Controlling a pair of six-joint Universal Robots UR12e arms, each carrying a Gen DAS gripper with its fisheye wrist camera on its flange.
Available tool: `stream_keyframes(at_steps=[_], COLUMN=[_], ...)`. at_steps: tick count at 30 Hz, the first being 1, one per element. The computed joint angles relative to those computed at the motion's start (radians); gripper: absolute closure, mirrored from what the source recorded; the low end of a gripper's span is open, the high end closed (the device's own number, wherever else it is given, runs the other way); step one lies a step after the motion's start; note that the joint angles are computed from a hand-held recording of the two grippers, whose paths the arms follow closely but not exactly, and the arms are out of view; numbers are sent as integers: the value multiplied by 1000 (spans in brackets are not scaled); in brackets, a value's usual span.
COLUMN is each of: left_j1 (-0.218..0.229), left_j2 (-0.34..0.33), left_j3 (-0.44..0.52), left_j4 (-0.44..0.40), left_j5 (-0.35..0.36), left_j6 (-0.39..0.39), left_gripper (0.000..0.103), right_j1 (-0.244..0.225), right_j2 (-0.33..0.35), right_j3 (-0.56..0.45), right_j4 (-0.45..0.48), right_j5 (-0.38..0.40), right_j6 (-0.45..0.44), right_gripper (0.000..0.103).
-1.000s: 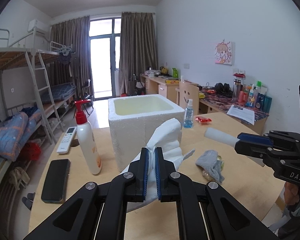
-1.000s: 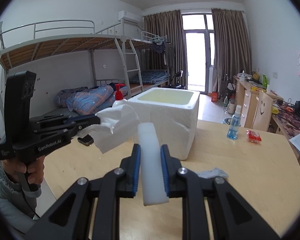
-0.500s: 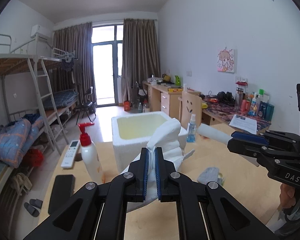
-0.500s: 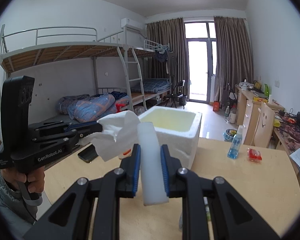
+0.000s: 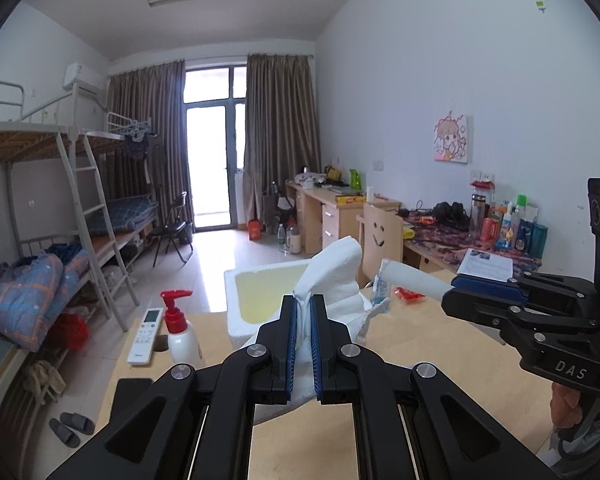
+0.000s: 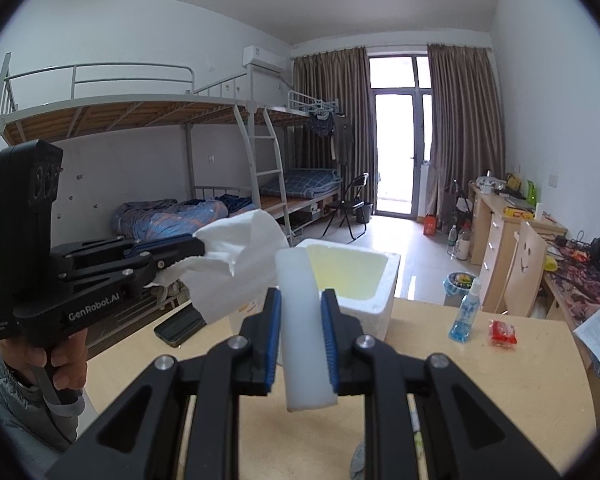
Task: Organize soft objects
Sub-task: 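Carry the white cloth and foam strip with both grippers over the foam box, then lower the white cloth into the foam box and open the left gripper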
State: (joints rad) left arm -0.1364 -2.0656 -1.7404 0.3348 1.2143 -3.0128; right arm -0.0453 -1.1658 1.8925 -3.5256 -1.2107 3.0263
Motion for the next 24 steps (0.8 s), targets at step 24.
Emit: stream_keyframes(at_steps=[24], left_j1=[-4], left_j2=[-30], left_j3=[72], left_j4=[-13], left_j5=[5], left_j6=[-34], left_gripper=[96], right_j1=[3], right_j2=[23], right_j3=[-62], right_j4=[56], right_j5=[-83], right_j6=[29], right_gripper=[79])
